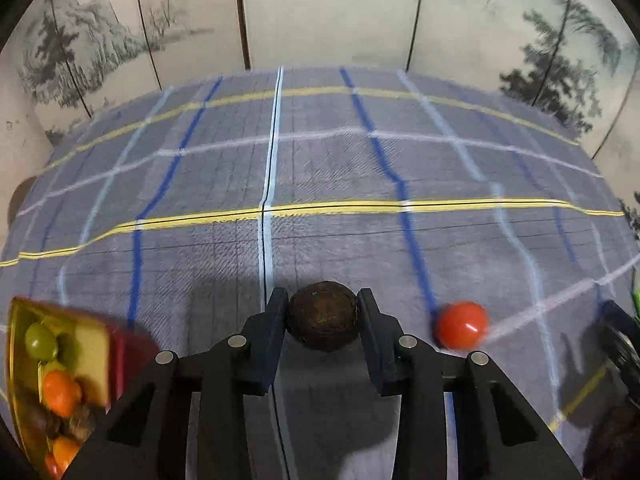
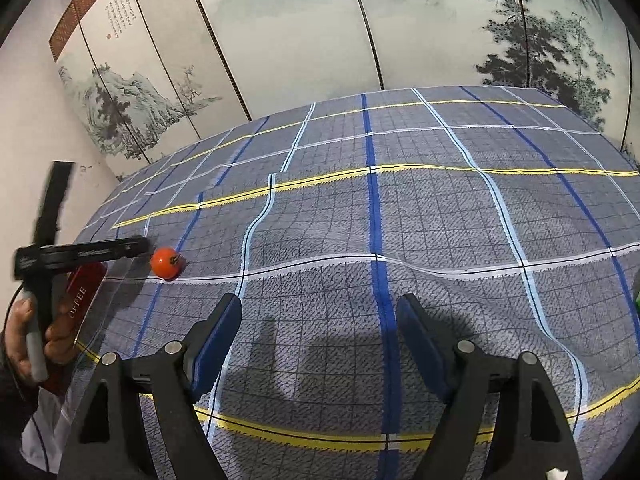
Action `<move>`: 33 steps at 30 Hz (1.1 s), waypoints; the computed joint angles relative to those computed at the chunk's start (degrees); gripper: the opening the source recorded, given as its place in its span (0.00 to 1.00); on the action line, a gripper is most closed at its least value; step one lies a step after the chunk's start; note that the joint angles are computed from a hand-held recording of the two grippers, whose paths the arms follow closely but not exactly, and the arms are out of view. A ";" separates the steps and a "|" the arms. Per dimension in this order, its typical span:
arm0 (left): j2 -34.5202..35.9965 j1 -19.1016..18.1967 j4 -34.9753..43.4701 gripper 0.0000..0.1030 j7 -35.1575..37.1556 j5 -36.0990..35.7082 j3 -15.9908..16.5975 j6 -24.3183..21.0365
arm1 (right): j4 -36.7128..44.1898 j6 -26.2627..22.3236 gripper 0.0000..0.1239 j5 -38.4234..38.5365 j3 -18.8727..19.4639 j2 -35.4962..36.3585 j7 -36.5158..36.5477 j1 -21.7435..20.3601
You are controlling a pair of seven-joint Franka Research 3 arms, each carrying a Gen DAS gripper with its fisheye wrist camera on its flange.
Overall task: Organize fruits
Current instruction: 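Carry the brown fruit with the left gripper over the gold tin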
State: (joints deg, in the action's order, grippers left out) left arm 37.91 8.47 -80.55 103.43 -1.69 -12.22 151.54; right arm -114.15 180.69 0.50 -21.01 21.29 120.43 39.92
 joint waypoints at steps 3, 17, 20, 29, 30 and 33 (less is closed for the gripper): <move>-7.34 3.73 -10.39 0.35 3.54 -4.14 -3.70 4.76 | 0.47 -1.03 0.67 -0.49 -0.74 0.26 0.47 0.65; -26.18 6.90 -30.96 0.35 19.75 -23.49 -2.95 8.91 | 3.39 -7.35 0.68 -9.62 1.00 1.01 7.80 -1.77; -27.58 5.28 -32.80 0.35 20.69 -24.31 -0.51 10.32 | 4.09 -8.73 0.68 -11.72 2.19 1.14 9.36 -3.05; -28.95 4.14 -35.05 0.35 21.37 -24.29 3.36 13.80 | 5.12 -10.79 0.71 -17.29 4.57 1.14 13.30 -5.42; -28.86 4.31 -35.05 0.35 21.36 -24.16 3.53 14.00 | 5.32 -10.99 0.71 -17.68 4.90 1.19 13.52 -5.77; -28.38 4.59 -34.78 0.35 20.54 -23.23 3.90 14.14 | 5.55 -11.37 0.71 -18.73 5.68 1.20 14.11 -6.57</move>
State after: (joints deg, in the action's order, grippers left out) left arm 9.53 13.07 -115.32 123.96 -24.92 -8.32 165.69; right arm -108.60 169.32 -18.23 -15.33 22.49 134.53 33.35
